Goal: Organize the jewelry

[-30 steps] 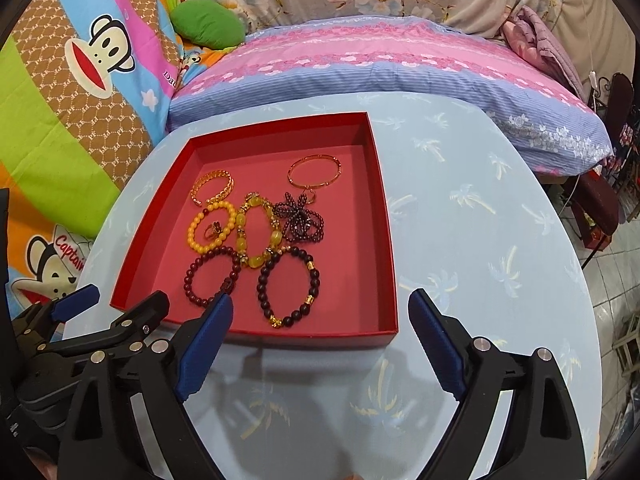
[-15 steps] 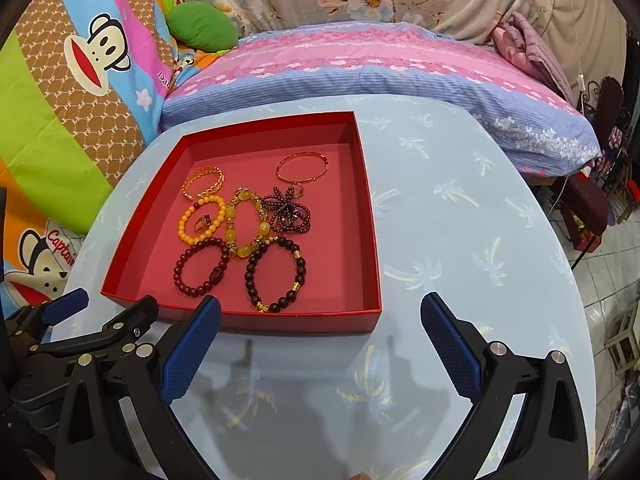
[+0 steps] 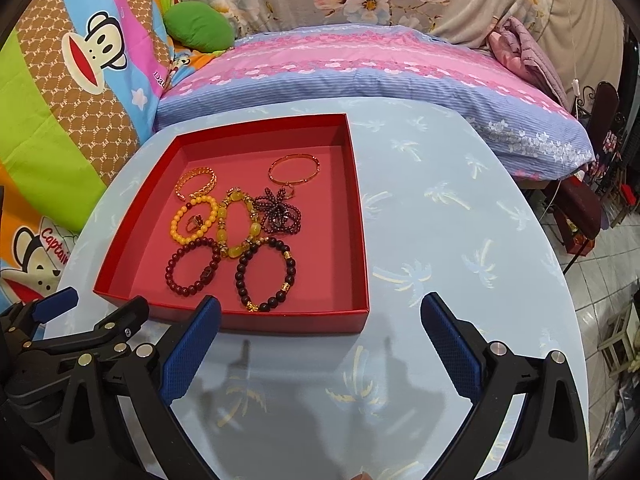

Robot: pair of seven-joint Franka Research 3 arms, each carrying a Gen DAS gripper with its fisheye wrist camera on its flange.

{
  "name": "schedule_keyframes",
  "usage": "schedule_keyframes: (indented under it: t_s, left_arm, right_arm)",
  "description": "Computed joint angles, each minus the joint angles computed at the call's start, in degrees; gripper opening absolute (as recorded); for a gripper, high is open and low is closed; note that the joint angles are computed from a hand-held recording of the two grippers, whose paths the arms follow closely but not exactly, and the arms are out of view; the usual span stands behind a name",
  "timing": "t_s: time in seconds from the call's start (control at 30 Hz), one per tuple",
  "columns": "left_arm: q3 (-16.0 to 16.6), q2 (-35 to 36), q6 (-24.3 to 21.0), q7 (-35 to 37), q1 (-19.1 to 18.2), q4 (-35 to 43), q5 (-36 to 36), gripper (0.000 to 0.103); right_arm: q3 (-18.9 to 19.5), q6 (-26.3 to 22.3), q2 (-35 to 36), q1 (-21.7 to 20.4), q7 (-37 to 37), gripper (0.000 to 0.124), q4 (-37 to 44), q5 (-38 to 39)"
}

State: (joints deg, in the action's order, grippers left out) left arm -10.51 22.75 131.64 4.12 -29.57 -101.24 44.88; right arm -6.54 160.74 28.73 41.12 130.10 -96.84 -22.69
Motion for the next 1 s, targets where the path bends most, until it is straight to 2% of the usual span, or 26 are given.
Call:
schedule_keyframes:
  t_s: [1.0]
  left_arm:
    - [0.2, 0.3, -0.9, -0.1, -0.2, 0.3, 0.4, 0.093]
  right_arm:
    - [0.8, -0.5, 0.4, -0.2, -2.3, 0.096, 0.0, 1.9]
